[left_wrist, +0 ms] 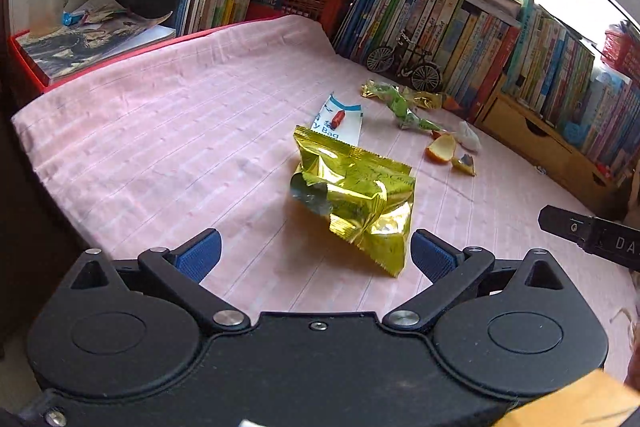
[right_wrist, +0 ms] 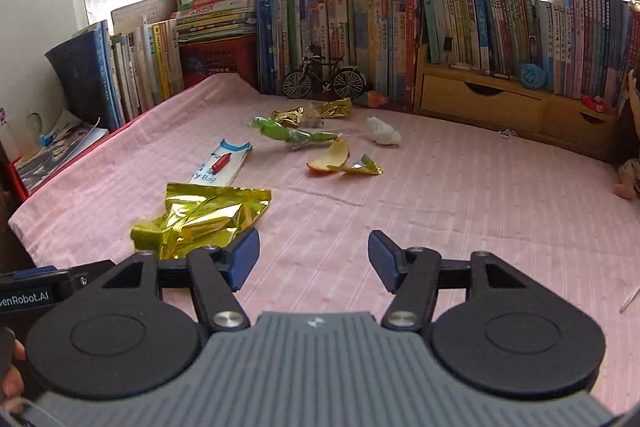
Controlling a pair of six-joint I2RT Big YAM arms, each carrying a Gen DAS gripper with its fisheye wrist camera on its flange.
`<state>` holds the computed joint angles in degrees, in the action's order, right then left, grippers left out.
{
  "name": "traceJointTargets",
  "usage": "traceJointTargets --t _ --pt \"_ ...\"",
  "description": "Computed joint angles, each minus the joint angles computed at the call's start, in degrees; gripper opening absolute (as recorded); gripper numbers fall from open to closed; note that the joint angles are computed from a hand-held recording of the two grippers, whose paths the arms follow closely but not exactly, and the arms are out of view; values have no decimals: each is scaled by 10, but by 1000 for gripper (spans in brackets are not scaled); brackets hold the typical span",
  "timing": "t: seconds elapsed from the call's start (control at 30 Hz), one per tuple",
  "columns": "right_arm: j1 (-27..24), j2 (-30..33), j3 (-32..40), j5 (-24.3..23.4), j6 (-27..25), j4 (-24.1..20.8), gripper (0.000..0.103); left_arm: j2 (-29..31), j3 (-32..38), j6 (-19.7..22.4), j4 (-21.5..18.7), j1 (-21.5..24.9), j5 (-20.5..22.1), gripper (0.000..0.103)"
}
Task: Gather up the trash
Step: 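Move the left gripper to the gold packet while the right approaches the apple slice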
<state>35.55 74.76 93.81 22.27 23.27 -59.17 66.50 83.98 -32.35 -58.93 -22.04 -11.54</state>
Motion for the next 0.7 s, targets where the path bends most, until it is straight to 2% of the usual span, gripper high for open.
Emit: traceJointTargets --t 0.1,0.17,0.3,0.4,0.47,0.57,0.7 --pt "-41 32 22 -32 -33 15 73 56 28 -52 8 5 -15 101" --pt "-69 66 52 -60 -53 12 73 91 50 -106 -7 3 -38 101" --pt "-110 132 114 -125 -80 -5 73 140 86 -177 -25 10 -47 100" --pt "-126 175 157 -154 -110 -14 73 152 84 -217 -5 15 -44 100" --pt "-135 205 186 -166 -129 -17 78 154 77 -245 17 19 -40 100" --pt "-145 253 238 -184 -155 -38 85 167 84 -262 24 21 -38 100" --pt "-152 305 289 -209 -188 -57 87 189 106 -240 15 17 -45 100"
